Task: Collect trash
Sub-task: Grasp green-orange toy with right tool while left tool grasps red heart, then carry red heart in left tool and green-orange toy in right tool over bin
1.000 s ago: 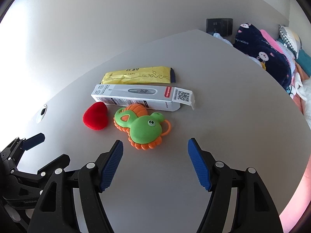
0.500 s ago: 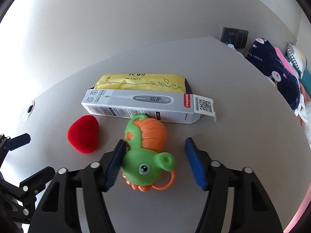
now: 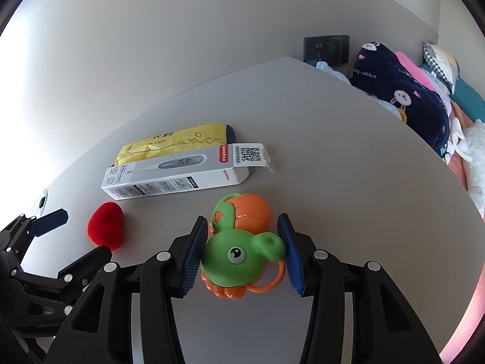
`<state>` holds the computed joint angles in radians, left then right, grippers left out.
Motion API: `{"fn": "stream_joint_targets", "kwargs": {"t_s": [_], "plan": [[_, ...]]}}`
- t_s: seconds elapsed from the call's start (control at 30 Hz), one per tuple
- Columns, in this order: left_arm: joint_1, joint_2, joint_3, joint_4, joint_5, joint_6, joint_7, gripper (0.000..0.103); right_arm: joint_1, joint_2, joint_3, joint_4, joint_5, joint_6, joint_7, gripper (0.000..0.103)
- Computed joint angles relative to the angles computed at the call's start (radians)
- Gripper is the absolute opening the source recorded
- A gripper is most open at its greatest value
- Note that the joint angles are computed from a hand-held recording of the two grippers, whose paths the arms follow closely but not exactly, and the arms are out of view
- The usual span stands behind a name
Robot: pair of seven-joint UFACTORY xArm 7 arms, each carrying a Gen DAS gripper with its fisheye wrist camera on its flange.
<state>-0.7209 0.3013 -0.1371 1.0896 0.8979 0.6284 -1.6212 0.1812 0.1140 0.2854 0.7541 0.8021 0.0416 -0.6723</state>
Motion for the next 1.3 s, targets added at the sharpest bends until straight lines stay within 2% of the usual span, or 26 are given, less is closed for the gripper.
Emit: {"fn": "stream_joint_targets", "kwargs": {"t_s": [0.1, 0.2, 0.23, 0.3, 0.53, 0.73, 0.9, 1.1, 1.3], "plan": [[0.001, 0.037, 0.006, 0.039, -0.008, 0.000, 0.026, 0.082, -0.010, -0.015, -0.003, -0.010, 0.026, 0.004, -0.026, 0.049], [-0.003, 0.052, 0.014, 0.050, -0.013, -0.014, 0.039, 0.067, -0.004, -0.032, -0.017, -0.024, 0.047, 0.005, -0.046, 0.049], [-0.002, 0.055, 0.016, 0.050, -0.017, -0.029, 0.043, 0.057, -0.001, -0.037, -0.023, -0.028, 0.054, 0.006, -0.052, 0.049], [-0.013, 0.055, 0.025, 0.050, -0.011, -0.026, 0.035, 0.049, 0.006, -0.049, -0.036, -0.034, 0.070, 0.013, -0.067, 0.049], [-0.030, 0.041, 0.025, 0.038, -0.004, -0.046, 0.006, 0.049, 0.054, -0.111, -0.101, -0.070, 0.094, 0.043, -0.079, 0.049], [-0.056, 0.028, 0.008, 0.054, 0.013, -0.019, -0.004, 0.049, 0.120, -0.198, -0.172, -0.128, 0.170, 0.046, -0.143, 0.049], [-0.080, 0.030, -0.009, 0.093, 0.024, 0.015, 0.010, 0.049, 0.174, -0.290, -0.249, -0.190, 0.184, 0.044, -0.153, 0.049], [-0.115, 0.056, -0.019, 0.163, 0.031, 0.046, 0.038, 0.049, 0.205, -0.411, -0.323, -0.278, 0.120, 0.025, -0.103, 0.049], [-0.155, 0.098, -0.015, 0.244, 0.027, 0.061, 0.086, 0.049, 0.175, -0.516, -0.358, -0.360, 0.003, 0.021, -0.006, 0.049]]}}
